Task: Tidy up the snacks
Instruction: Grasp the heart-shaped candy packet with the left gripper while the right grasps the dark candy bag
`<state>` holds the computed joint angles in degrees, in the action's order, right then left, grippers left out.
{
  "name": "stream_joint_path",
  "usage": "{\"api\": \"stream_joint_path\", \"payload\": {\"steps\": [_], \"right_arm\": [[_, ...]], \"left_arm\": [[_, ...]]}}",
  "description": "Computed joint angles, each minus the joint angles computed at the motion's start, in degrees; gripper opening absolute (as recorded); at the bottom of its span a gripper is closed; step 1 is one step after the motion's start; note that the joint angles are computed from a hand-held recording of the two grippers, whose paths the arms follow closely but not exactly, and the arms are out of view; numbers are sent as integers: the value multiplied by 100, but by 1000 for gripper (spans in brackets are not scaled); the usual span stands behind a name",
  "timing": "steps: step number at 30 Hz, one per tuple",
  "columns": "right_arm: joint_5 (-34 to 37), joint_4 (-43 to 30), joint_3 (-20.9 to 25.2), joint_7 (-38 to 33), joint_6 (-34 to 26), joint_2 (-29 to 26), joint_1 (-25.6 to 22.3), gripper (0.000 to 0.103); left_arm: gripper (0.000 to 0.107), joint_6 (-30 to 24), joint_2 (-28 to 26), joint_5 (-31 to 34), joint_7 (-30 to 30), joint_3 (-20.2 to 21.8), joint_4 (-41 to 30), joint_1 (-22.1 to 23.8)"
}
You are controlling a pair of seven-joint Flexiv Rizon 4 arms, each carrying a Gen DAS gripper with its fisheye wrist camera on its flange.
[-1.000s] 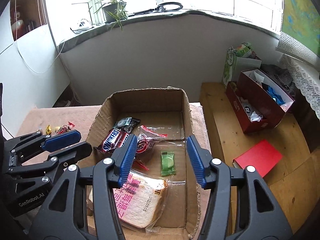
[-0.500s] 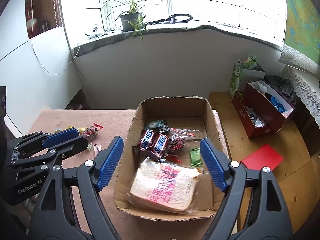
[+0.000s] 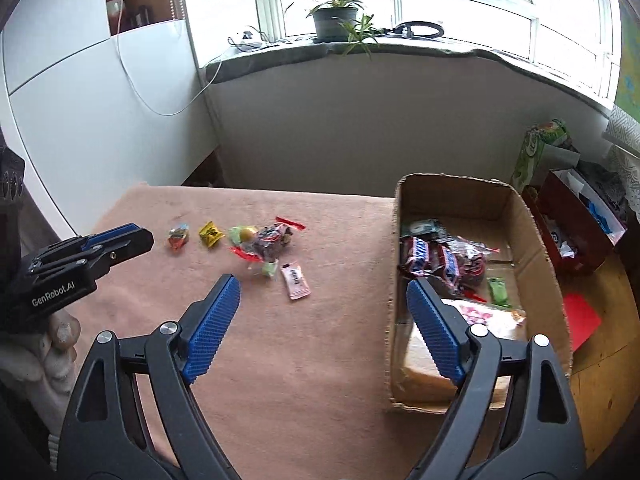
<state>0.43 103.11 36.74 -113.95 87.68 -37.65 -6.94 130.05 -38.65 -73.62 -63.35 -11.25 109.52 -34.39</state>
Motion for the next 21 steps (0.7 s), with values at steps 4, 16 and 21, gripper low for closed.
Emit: {"api": "stream_joint_path", "payload": {"steps": [4,16,21], "right_arm": [[-178,232,5,-104,297,-97,224,88],[-941,2,-816,920,436,-479,1192,88],[-1004,-387,-907,1273,132,-681,1346,88]], "left_arm": [[29,75,214,238,-654,90,630,130],[47,-151,417,1380,-2196,569,1606,510],[47,-427,274,1728,-2415,760,1491,605]]}}
